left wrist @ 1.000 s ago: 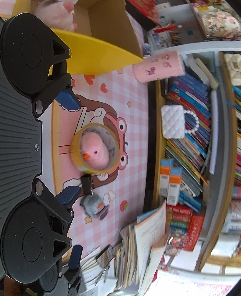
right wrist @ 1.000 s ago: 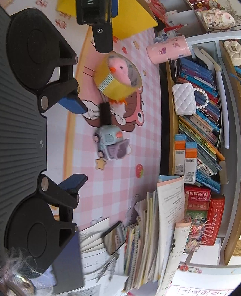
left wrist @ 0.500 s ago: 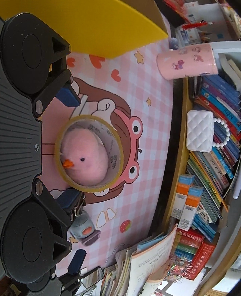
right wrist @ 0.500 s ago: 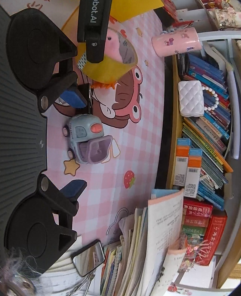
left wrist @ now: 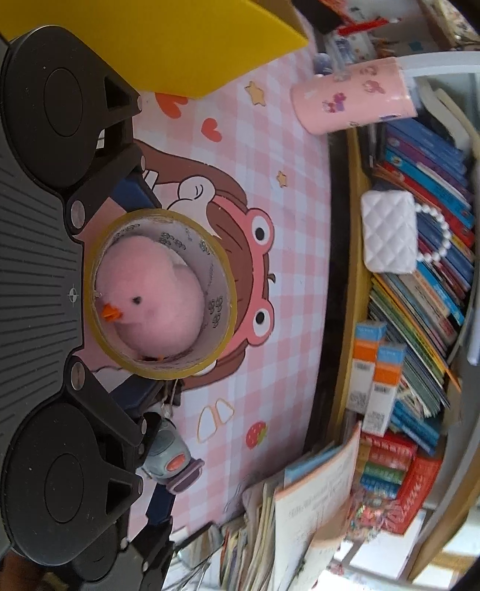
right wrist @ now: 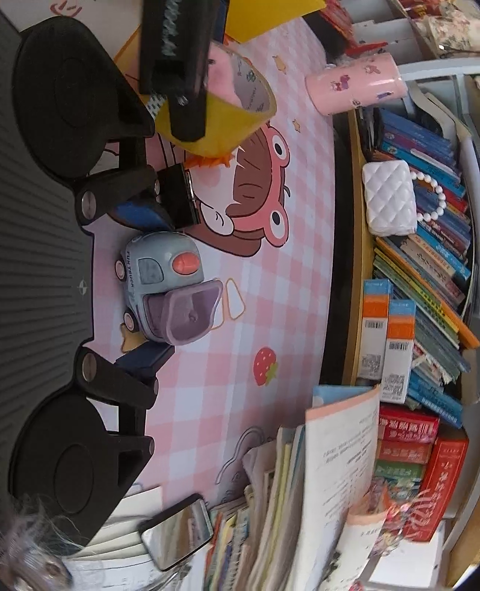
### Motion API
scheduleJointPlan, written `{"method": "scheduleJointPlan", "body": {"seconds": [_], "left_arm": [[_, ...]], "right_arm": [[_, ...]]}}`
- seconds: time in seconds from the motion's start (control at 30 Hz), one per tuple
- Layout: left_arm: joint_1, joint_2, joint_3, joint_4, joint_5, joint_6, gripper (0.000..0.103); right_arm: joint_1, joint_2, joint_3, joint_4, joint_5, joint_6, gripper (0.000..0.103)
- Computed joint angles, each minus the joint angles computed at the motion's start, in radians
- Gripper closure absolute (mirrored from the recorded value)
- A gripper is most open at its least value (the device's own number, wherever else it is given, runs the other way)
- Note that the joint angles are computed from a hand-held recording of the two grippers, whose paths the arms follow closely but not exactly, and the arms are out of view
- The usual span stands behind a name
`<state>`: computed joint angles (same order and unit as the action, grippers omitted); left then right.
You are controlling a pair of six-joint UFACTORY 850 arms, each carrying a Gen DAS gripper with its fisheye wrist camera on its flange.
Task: Organize objects
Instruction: 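Grasp the yellow tape roll with the left gripper while the right grasps the toy truck, then carry the tape roll and toy truck with both grippers over the yellow box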
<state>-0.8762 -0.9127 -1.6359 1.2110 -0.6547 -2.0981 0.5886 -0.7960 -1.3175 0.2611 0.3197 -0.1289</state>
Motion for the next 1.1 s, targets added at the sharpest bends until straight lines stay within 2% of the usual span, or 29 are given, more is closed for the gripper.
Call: {"method": "scheduleJointPlan", "body": {"seconds": [0.13, 0.5, 0.77, 1.1], "left_arm": [[-0.023, 0.046, 0.060, 0.071, 0.006, -0.070, 0.011], [-0.109, 0.167, 0.215, 0.243, -0.050, -0.223, 0.011], [-0.175, 0.241, 0.332, 0.277, -0.071, -0.302, 0.011], [-0.237, 0.338, 0.485, 0.314, -0.090, -0.450, 0.011]], "right_arm": [[0.001, 0.037, 0.052, 0.011, 0.020, 0.022, 0.041], [0.035, 0.198, 0.253, 0.005, 0.081, 0.115, 0.041], [0.102, 0.287, 0.368, 0.087, 0.125, 0.063, 0.041], [0.196, 0.343, 0.441, 0.208, 0.159, -0.023, 0.041]]}}
